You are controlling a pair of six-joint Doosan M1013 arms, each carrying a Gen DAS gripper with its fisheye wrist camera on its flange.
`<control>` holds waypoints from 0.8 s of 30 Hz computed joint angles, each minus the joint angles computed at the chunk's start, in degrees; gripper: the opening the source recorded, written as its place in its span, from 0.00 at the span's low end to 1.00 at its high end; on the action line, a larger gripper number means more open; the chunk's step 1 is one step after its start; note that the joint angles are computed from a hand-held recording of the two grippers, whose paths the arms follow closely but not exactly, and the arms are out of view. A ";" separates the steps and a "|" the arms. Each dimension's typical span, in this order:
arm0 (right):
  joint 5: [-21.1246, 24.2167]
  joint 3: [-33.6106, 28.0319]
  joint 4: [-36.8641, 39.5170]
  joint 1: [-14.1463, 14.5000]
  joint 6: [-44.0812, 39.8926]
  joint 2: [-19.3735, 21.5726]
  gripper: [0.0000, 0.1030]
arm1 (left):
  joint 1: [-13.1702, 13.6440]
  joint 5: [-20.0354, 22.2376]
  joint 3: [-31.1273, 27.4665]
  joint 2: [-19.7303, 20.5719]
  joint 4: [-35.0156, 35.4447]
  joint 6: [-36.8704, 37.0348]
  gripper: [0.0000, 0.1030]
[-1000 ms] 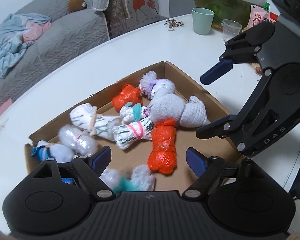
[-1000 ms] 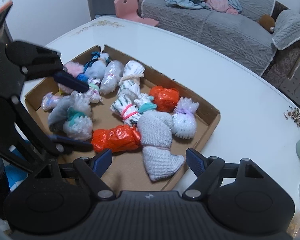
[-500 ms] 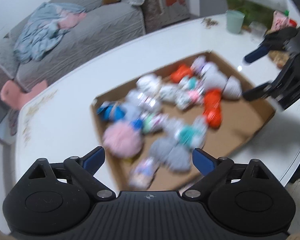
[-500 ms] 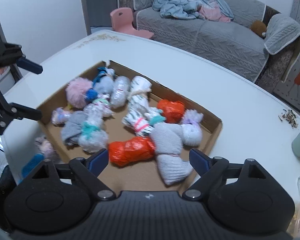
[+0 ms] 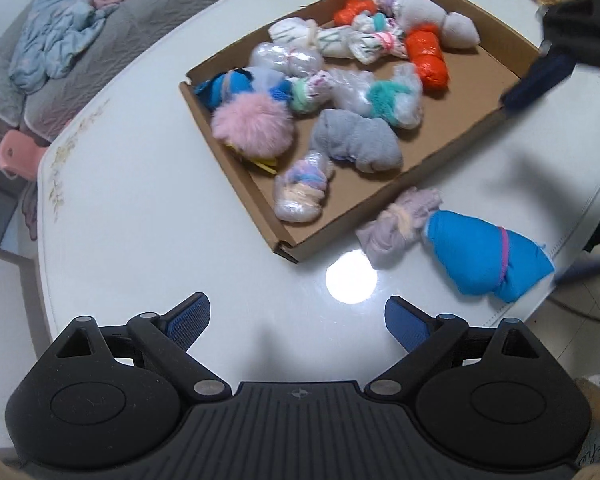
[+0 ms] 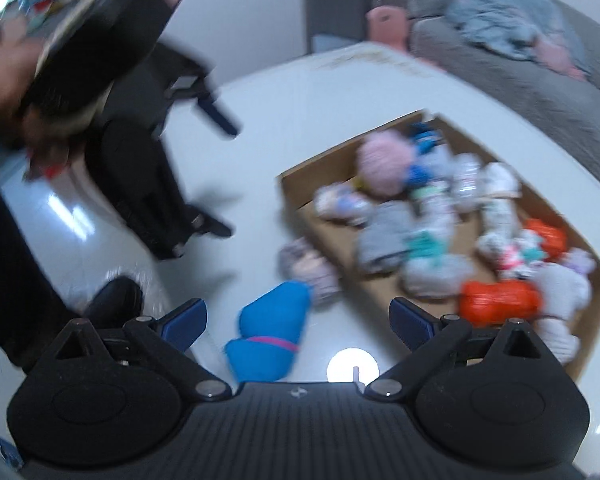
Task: Organize objects
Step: 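Move both open tools back to the blue sock and lilac bundle beside the tray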
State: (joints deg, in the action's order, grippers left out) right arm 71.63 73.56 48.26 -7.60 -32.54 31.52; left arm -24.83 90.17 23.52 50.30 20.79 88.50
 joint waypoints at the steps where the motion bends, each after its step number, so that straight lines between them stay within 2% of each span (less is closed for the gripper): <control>1: -1.25 0.95 -0.85 0.42 -0.61 -0.26 0.95 | -0.08 -0.54 0.48 -0.18 -0.05 0.29 0.93; 4: -4.39 2.66 -3.00 1.53 -0.94 -0.54 0.93 | -0.24 -1.11 1.08 -0.20 -0.13 1.01 0.93; 6: -6.28 3.49 -3.73 1.99 -1.30 -0.62 0.86 | -0.27 -1.51 1.32 -0.14 -0.33 1.63 0.93; 8: -7.65 3.61 -4.32 2.36 -0.35 -0.33 0.71 | -0.38 -2.34 1.83 -0.26 -0.12 2.07 0.93; 10: -8.13 3.27 -5.67 2.60 0.82 -0.01 0.61 | -0.48 -4.07 3.17 -0.86 0.00 2.41 0.93; 13: -6.82 2.48 -7.27 2.64 2.12 0.43 0.50 | -0.57 -6.60 5.20 -1.68 -0.31 2.73 0.93; 18: -5.88 0.78 -9.15 1.68 4.57 0.99 0.45 | -0.93 -10.14 7.10 -2.08 -1.56 4.60 0.93; 20: -7.07 0.28 -9.30 1.29 5.81 1.13 0.44 | -1.19 -11.74 7.18 -1.87 -1.85 5.51 0.93; 22: -7.77 -0.72 -9.73 0.89 7.70 1.52 0.45 | -1.31 -12.86 6.91 -1.47 -2.38 6.18 0.93; 24: -9.08 -1.66 -10.44 0.58 10.30 1.95 0.53 | -1.49 -13.99 6.80 -1.09 -2.16 5.94 0.93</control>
State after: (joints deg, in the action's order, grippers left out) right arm 62.56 71.90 37.82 -7.03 -22.24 33.47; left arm -26.31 76.18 30.32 49.21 18.64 94.44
